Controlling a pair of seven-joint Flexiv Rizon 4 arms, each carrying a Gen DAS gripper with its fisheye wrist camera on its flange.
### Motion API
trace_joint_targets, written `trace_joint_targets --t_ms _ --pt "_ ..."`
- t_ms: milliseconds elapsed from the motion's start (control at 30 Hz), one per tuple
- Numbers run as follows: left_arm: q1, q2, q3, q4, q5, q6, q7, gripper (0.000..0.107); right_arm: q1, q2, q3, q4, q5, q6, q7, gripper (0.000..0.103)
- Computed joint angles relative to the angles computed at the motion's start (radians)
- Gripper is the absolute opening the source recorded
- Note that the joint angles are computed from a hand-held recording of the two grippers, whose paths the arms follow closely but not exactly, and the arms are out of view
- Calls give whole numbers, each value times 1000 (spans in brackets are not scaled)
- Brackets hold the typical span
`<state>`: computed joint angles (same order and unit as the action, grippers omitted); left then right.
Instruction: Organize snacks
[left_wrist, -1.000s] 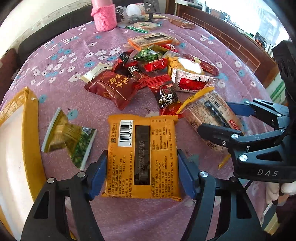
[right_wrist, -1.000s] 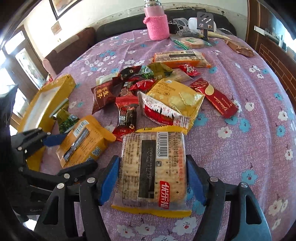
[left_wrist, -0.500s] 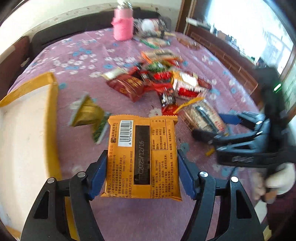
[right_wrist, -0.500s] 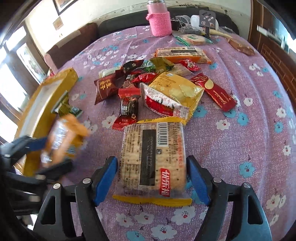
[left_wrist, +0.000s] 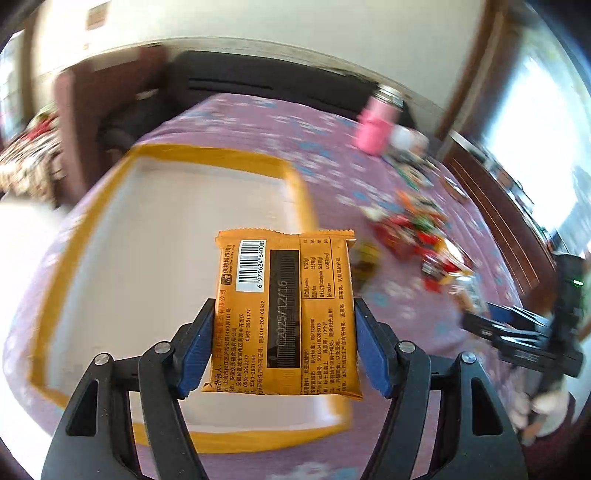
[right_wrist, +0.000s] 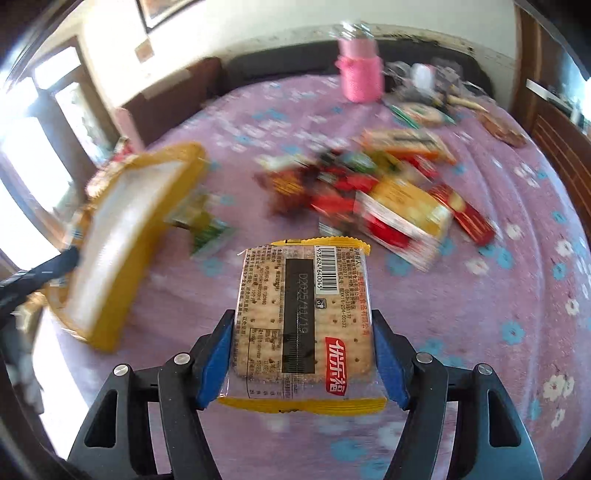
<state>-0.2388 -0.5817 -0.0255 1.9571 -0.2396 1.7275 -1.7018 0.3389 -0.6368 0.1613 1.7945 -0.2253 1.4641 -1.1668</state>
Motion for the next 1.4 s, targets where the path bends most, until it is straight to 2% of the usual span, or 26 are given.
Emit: trace_joint_targets --t_ms 167,300,400,500,633,700,867,1033,1233,1333,1400 --pt "-71 4 139 52 -42 25 -55 70 -50 -37 168 -113 34 -48 -106 70" --pt "-54 -2 145 77 -45 34 -58 70 -34 -113 268 -258 77 -143 -202 70" --pt "-96 -15 206 64 -58 8 -59 70 25 -165 272 -356 89 -202 -239 70" --pt "-78 -17 204 70 -55 4 -58 70 72 -211 273 -441 108 -261 -275 70" --pt "-64 -19 201 74 -54 7 -64 70 146 -266 230 -537 129 -332 -281 70" --pt "-104 -25 251 70 -60 -1 -80 70 174 -291 209 -577 146 -363 -282 70" --pt "-43 -10 191 98 -60 37 -80 69 209 -308 161 -592 182 -354 -276 70" --pt "41 17 101 136 -57 82 -92 70 204 -298 165 -563 205 -309 -297 71" --pt "0 53 130 176 -96 157 -106 70 154 -226 211 -474 240 -214 -351 70" --pt "17 68 98 193 -95 207 -109 70 139 -180 174 -410 245 -122 -320 70" --pt "60 73 46 201 -66 241 -118 70 127 -159 122 -386 239 -92 -256 70"
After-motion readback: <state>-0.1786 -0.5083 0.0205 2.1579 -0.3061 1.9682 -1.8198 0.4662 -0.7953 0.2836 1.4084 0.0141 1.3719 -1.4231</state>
